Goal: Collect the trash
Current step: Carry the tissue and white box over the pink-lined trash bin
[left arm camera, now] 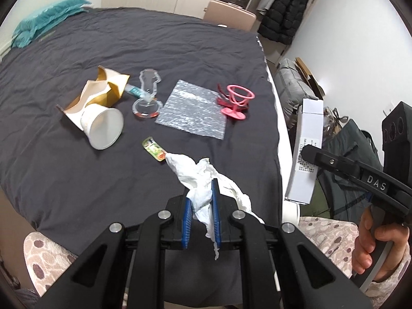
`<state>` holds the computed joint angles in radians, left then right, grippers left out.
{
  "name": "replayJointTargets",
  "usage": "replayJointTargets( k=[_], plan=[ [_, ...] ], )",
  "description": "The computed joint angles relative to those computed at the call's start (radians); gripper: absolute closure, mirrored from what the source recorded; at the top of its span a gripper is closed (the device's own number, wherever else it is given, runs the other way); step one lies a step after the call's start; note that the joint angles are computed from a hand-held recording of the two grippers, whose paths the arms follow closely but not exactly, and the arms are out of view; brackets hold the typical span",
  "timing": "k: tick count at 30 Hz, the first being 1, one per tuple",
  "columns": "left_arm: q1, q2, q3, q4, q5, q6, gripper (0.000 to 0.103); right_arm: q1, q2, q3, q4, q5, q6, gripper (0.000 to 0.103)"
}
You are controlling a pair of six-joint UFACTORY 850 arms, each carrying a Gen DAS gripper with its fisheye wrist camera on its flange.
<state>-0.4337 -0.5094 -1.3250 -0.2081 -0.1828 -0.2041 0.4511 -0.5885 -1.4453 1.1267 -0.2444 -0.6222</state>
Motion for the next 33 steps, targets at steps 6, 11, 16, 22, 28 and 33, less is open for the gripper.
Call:
replayJointTargets(
  k=[6, 11, 16, 22, 28, 33],
  plan=[
    [-0.043, -0.008, -0.029, 0.087, -0.012, -0.061, 0.089, -0.041, 0.089, 0.126, 0.254, 0.034, -0.239, 0.084],
    [-0.077, -0.048, -0.094, 0.105, -0.035, -0.064, 0.089, -0.084, 0.154, 0.221, 0.472, 0.04, -0.435, 0.084],
    [-0.112, -0.092, -0.174, 0.056, -0.06, 0.008, 0.089, -0.132, 0.207, 0.301, 0.594, 0.039, -0.55, 0.084],
    [-0.153, -0.186, -0.333, 0.002, -0.133, 0.089, 0.089, -0.201, 0.256, 0.389, 0.707, 0.012, -0.668, 0.084],
    [-0.189, -0.349, -0.6, -0.081, -0.266, 0.208, 0.089, -0.269, 0.271, 0.426, 0.582, -0.013, -0.632, 0.084],
    [-0.21, -0.506, -0.859, -0.014, -0.386, 0.178, 0.089, -0.335, 0.23, 0.41, 0.372, -0.048, -0.524, 0.084]
  ],
)
